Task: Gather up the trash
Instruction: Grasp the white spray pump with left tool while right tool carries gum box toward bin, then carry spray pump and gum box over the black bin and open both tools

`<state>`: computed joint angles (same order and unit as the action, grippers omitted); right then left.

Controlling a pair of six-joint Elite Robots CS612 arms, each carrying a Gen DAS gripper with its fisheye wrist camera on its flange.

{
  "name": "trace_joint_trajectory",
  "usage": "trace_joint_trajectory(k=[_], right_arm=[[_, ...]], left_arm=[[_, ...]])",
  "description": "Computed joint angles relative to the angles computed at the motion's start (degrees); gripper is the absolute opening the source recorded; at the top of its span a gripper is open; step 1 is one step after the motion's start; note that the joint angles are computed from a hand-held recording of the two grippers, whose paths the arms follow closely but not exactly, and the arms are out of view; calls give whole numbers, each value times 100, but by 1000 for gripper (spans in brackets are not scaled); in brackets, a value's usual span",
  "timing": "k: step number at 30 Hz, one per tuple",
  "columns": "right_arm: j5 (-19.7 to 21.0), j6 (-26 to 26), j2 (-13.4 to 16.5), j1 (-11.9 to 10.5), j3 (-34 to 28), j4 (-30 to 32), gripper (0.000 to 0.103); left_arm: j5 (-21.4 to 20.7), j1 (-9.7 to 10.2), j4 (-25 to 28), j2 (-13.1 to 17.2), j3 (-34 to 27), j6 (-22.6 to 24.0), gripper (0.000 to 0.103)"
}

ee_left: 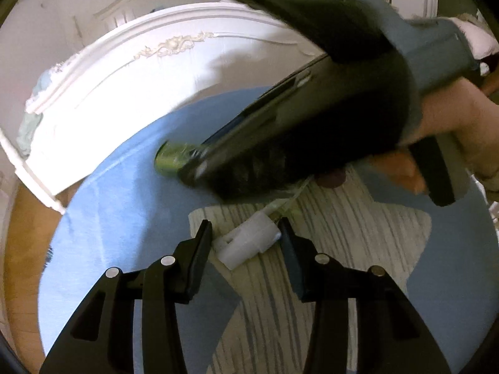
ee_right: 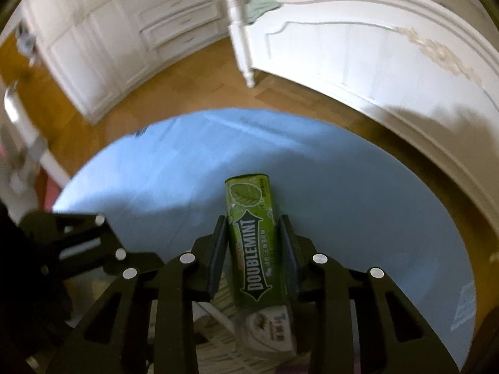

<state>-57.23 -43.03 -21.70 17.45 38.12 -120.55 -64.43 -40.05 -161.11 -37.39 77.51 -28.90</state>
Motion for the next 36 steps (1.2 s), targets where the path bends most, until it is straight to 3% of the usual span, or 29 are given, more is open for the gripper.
trace_joint_trajectory(k=[4,10,16,20,24,33,36], right_arm=[[839,690,-83,-237,124,-152,32],[2061,1681,-527,-762,1050,-1150,32],[2576,2578,-810,-1243,1812,-2162,32],[2574,3314,-985,-1569,2399,-3139,32],[2448,3733,-1126,-1855,2877,-3744,32],[1901,4572,-1173,-2432,3454,-4601,32],[1718,4791,-1090,-2582,3474,-4672,32]], left_arm=[[142,-41,-158,-57,132,-229,43],[335,-215,-301,-265,476,-334,43],[253,-362,-623,-439,666,-547,43],[163,-445,-781,-336,355,-397,43],[-126,-478,-764,8,-400,15,43],[-1139,-496,25,1283,-2814,690,43],[-1543,-469,484,1771,-3729,625,43]])
